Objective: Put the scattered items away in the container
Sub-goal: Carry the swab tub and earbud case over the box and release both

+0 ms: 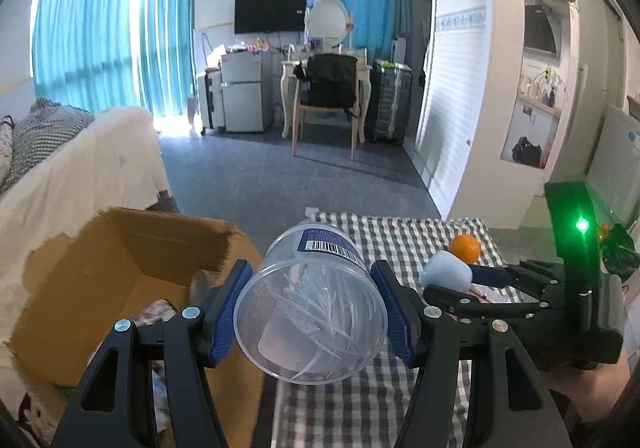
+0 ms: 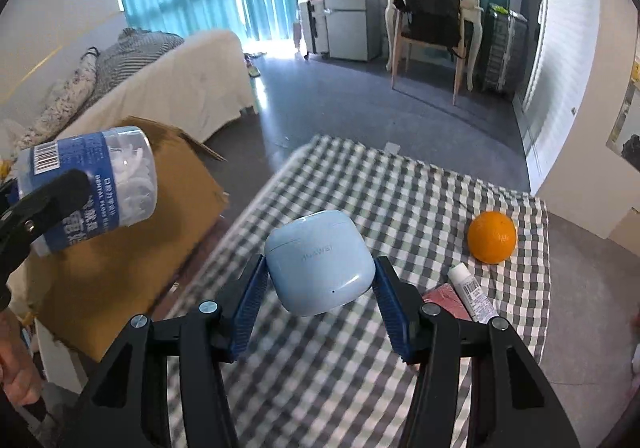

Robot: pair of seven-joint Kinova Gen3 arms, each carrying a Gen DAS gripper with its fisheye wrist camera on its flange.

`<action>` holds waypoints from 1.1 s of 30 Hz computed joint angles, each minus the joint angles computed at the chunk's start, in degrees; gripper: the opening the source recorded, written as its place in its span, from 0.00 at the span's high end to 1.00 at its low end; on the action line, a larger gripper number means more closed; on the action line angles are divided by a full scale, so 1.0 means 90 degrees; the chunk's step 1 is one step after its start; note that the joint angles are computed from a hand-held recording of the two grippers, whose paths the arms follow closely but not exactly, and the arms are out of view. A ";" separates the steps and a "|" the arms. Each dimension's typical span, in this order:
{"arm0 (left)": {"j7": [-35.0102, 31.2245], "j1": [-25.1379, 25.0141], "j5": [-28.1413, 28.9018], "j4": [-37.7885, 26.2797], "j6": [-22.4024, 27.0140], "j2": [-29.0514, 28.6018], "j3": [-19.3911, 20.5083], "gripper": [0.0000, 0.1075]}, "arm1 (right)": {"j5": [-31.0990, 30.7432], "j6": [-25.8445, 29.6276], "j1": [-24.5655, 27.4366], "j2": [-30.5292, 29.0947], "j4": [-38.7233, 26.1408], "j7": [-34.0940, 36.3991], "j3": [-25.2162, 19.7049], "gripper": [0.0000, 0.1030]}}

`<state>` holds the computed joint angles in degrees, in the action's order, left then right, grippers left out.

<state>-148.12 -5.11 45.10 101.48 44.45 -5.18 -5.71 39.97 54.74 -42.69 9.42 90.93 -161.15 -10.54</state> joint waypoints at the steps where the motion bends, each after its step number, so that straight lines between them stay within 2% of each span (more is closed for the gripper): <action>1: -0.0047 -0.0035 -0.0017 -0.0048 0.0101 -0.0026 -0.0053 0.42 | 0.0067 0.0126 -0.0088 0.0018 -0.0118 -0.0015 -0.0037 0.48; 9: -0.0470 -0.0490 0.0113 -0.0247 0.0567 -0.0184 -0.0588 0.42 | 0.0559 0.0730 -0.0756 0.0283 -0.1049 -0.0068 -0.0124 0.48; 18: -0.0939 -0.1227 0.0387 -0.0543 0.0875 -0.0057 -0.1055 0.42 | 0.0699 0.0664 -0.1339 0.0766 -0.1887 0.0070 0.0022 0.48; 25: -0.0922 -0.1784 0.0394 -0.0740 0.0789 0.0248 -0.1000 0.42 | 0.0335 0.0447 -0.1618 0.1300 -0.2598 0.0689 0.0309 0.48; 33: -0.0926 -0.2234 0.0503 -0.0768 0.0729 0.0574 -0.0823 0.42 | -0.0404 0.0277 -0.1581 0.1865 -0.3305 0.1744 0.0600 0.48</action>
